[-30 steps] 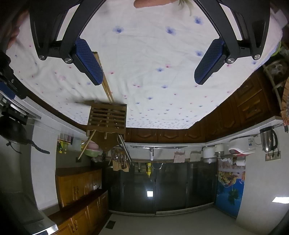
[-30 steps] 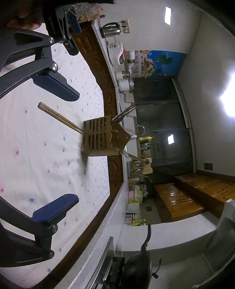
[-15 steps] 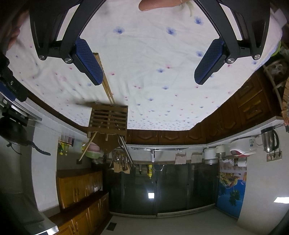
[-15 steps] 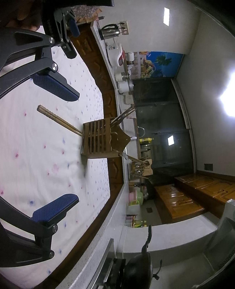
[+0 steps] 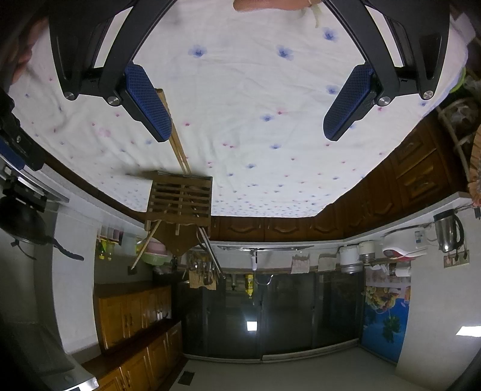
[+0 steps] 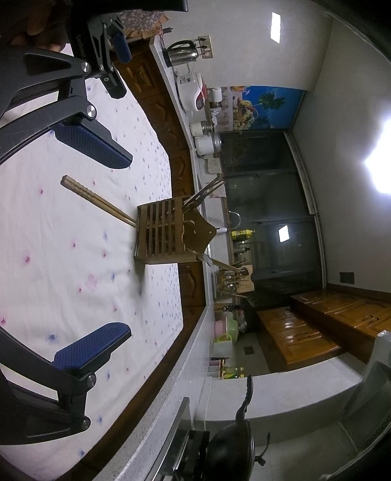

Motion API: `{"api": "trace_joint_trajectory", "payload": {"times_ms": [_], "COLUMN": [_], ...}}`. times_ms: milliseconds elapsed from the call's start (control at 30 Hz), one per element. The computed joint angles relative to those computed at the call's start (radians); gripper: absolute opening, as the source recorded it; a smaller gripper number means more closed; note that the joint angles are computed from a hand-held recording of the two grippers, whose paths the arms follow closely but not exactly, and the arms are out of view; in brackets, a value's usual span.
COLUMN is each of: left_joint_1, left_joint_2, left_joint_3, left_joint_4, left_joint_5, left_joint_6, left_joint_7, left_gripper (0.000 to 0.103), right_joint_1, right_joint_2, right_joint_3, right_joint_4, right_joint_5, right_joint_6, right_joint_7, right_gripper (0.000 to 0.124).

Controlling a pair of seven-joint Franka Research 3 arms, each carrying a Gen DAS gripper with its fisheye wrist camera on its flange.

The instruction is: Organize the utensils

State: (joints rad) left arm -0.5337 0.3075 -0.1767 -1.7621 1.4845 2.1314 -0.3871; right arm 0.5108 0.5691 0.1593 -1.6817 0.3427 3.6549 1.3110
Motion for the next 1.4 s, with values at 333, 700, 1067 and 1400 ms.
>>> {"api": "trace_joint_trajectory", "payload": {"times_ms": [333, 700, 1067, 1400], "left_joint_1": [-0.002, -0.002, -0.002, 0.0], "left_joint_2": [-0.005, -0.007, -0.006, -0.007], "left_joint_3": [-0.003, -0.004, -0.005, -0.005], "left_joint_4": [-0.005, -0.009, -0.007, -0.009], "left_joint_5": [0.003, 0.005, 0.004, 0.003], "left_joint_6": [-0.011, -0.012, -0.015, -0.008], "left_joint_7": [0.005, 0.002, 0.004, 0.002], "left_gripper": [0.103, 0.103, 0.103, 0.103], "right_joint_1": [0.012, 0.021, 0.023, 0.024], "right_joint_2": [0.005, 0.008, 0.009, 0.01], "right_joint_3": [-0.005, -0.008, -0.005, -0.006], "right_joint_4": [0.012, 0.021, 0.021, 0.022], "right_joint_5": [0.009, 0.02, 0.022, 0.023], "right_joint_6": [-0.002, -0.012, -0.012, -0.01], "right_joint_7": [-0.006, -0.015, -0.016, -0.016], "right_gripper": [0.103, 0.103, 0.103, 0.103]}}
